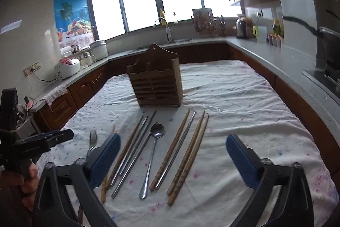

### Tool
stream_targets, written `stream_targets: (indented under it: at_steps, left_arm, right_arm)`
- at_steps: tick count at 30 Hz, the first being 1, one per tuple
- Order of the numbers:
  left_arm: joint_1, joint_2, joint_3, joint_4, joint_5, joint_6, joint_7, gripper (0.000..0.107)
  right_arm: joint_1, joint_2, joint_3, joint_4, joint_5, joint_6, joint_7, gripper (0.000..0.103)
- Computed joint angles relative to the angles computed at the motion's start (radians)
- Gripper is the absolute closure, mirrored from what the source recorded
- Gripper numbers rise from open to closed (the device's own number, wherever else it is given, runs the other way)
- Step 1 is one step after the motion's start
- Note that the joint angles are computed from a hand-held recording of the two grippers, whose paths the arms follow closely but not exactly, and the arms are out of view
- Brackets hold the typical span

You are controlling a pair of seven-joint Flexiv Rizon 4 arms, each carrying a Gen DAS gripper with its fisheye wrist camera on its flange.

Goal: Organize utensils
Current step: 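Lower the left tool toward a wooden chopstick while the right tool lowers toward another, then close the left tool on a wooden chopstick while the right tool grasps another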

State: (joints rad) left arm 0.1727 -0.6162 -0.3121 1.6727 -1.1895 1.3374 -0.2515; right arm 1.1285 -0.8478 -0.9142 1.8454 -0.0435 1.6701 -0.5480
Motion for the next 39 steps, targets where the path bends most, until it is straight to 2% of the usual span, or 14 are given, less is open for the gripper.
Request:
stream_targets:
  at_steps: [2,3,5,6,9,10,17,22,26,32,35,39]
  left_arm:
    - [-0.033,-0.044,0.068,-0.074,0.139,-0.061,-0.127,0.035]
    - [-0.038,-0.061,0.079,-0.1,0.185,-0.071,-0.165,0.038]
    - [-0.052,-0.101,0.114,-0.171,0.288,-0.121,-0.258,0.044]
    - [-0.063,-0.127,0.135,-0.216,0.341,-0.152,-0.309,0.047]
    - [-0.087,-0.197,0.181,-0.348,0.468,-0.25,-0.436,0.065]
    - [-0.091,-0.22,0.191,-0.391,0.503,-0.285,-0.473,0.067]
    - [-0.111,-0.374,0.222,-0.66,0.675,-0.432,-0.671,0.069]
    - [-0.107,-0.446,0.211,-0.782,0.756,-0.513,-0.747,0.073]
    - [-0.115,-0.525,0.222,-0.921,0.806,-0.602,-0.811,0.075]
    - [-0.131,-0.659,0.246,-1.168,0.866,-0.734,-0.891,0.078]
    - [-0.14,-0.722,0.256,-1.293,0.888,-0.792,-0.906,0.079]
    - [-0.145,-0.754,0.253,-1.351,0.9,-0.812,-0.896,0.083]
  right_arm:
    - [-0.052,0.013,0.046,-0.029,-0.009,-0.015,0.001,0.021]
    - [-0.084,0.02,0.076,-0.044,-0.018,-0.019,0.002,0.025]
    - [-0.15,0.035,0.138,-0.077,-0.045,-0.045,0.004,0.038]
    - [-0.185,0.037,0.169,-0.094,-0.062,-0.049,0.006,0.041]
    - [-0.307,0.053,0.296,-0.158,-0.119,-0.103,0.004,0.05]
    - [-0.352,0.053,0.343,-0.184,-0.134,-0.12,0.001,0.052]
    - [-0.6,0.0,0.614,-0.368,-0.205,-0.242,-0.027,0.074]
    - [-0.736,-0.068,0.776,-0.502,-0.243,-0.348,-0.06,0.077]
    - [-0.793,-0.112,0.846,-0.582,-0.252,-0.435,-0.081,0.079]
    - [-0.85,-0.174,0.92,-0.684,-0.219,-0.495,-0.137,0.081]
    - [-0.852,-0.193,0.92,-0.718,-0.21,-0.5,-0.154,0.083]
    - [-0.853,-0.217,0.917,-0.764,-0.202,-0.525,-0.167,0.087]
